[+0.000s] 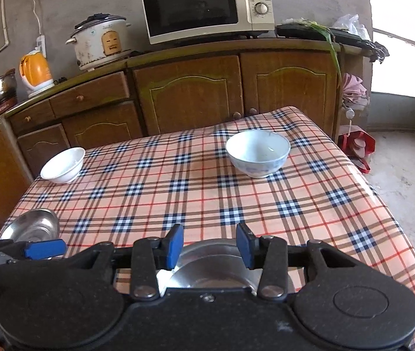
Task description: Organize plates and bowls
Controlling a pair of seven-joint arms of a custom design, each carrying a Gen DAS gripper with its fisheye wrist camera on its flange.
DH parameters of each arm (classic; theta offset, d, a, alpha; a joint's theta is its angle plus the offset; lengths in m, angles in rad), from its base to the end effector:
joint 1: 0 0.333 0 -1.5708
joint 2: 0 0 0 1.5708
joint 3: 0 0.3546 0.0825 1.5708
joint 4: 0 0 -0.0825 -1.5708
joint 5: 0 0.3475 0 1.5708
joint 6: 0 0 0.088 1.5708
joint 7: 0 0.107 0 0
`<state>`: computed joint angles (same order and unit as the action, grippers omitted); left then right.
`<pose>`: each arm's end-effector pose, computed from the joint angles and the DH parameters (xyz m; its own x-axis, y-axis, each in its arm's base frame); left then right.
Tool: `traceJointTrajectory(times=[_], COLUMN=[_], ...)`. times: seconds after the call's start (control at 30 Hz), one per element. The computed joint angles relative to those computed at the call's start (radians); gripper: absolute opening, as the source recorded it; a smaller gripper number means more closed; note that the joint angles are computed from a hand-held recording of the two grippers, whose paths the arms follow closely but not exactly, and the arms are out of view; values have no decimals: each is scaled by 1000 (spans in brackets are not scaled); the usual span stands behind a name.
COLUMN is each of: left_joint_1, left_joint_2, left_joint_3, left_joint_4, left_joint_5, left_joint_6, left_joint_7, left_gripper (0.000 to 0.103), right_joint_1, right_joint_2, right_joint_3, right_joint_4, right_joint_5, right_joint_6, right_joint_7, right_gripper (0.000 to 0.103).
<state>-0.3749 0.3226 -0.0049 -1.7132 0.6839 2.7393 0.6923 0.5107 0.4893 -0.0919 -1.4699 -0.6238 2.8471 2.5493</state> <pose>0.6139 -0.2711 0.5286 -0.0382 -0.9993 -0.0034 -0.6837 0.0286 -0.7292 0.6440 0.3391 0.5432 0.0732 -0.9837 -0.1643 -0.5874 0.0906 -0.8042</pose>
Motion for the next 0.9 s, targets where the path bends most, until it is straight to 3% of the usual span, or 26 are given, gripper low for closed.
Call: traceJointTrajectory(times=[0.9], left_joint_1=[70], left_joint_2=[-52], left_joint_3=[4], left_joint_4=[-27], left_joint_5=[47], left_joint_6=[-15], left_joint_7=[-33], left_gripper=[73], right_joint_1=[36], right_joint_2=[154], right_joint_3=[58], right_joint_4=[299], right_joint_5=[157], right_joint_6=[-128], right_joint_7=[-224], right_gripper=[52])
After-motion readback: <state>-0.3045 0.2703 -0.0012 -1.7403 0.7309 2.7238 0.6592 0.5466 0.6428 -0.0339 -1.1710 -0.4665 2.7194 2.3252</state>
